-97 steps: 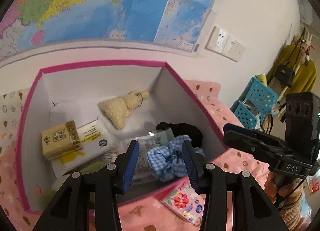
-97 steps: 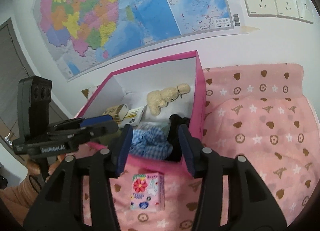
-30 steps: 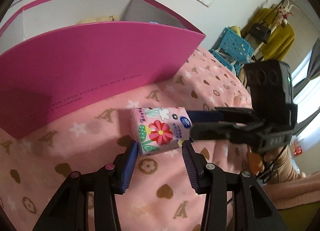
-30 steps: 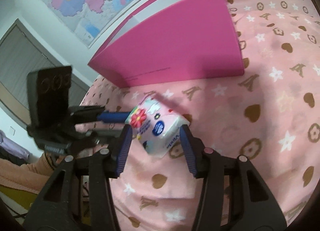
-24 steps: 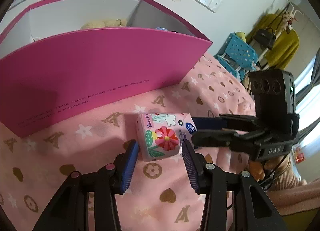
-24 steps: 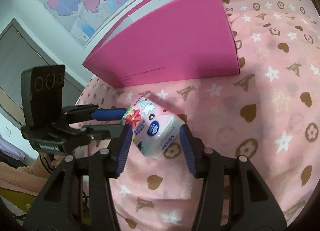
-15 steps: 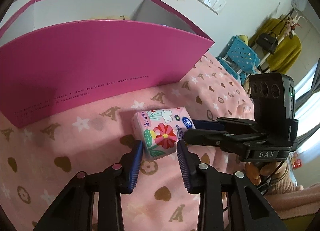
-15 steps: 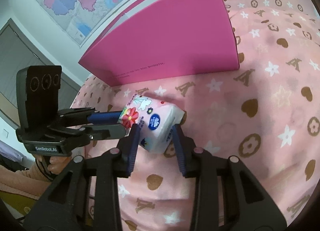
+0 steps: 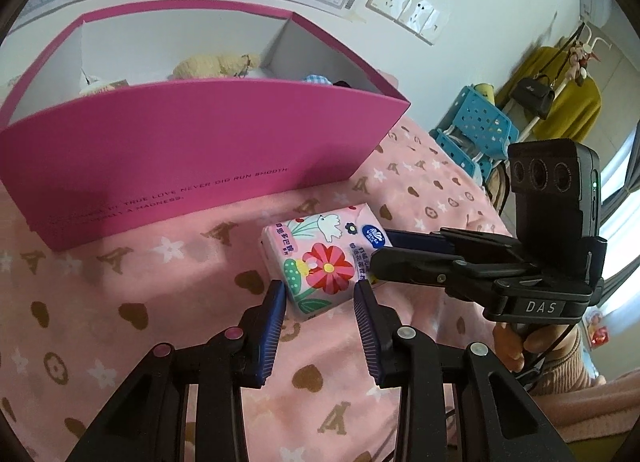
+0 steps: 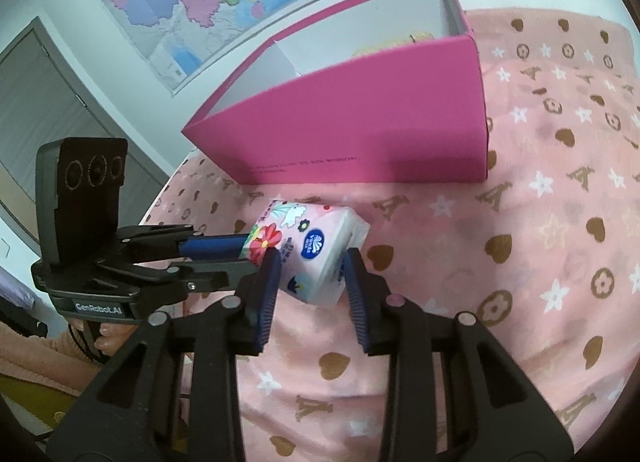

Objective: Organize soft objects
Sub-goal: 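Carry the tissue pack over the magenta box with the right gripper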

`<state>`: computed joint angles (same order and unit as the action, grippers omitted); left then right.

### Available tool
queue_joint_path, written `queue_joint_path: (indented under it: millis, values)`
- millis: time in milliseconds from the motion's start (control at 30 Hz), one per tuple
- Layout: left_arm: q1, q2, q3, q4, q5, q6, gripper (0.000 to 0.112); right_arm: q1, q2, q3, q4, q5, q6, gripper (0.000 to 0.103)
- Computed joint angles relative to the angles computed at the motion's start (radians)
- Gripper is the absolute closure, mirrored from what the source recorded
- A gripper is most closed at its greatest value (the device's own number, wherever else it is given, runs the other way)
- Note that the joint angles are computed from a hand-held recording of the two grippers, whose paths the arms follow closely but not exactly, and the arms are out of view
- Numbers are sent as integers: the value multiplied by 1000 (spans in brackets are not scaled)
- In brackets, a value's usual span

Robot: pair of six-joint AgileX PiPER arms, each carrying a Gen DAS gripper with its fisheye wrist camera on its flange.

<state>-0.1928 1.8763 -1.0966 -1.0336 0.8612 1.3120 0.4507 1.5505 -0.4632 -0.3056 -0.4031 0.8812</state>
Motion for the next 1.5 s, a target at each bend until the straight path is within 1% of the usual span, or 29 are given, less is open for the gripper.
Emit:
queue_joint_path:
  millis: [333,667,800,1033,1300,1500]
  values:
    - [4,-59,45,-27,-35,44,78,10,-19,-6,18,16,-40,67]
    - [37,-99,53,-51,-13,73,78,19,-62,-27,17,63,-69,67]
    - [56,-121,54,-67,1,84,78,7,-91,-38,-45,78,-38,67]
    - [69,-148,37,-84,-2,84,78,14,-112,-91,-52,132,-62,67]
    - [80,-152,-11,-85,0,53,78,6,-111,-140,-100,154,-47,67]
    - [76,-138,-51,-89,-13,46,78,-32,-97,-175,-244,141,79,67]
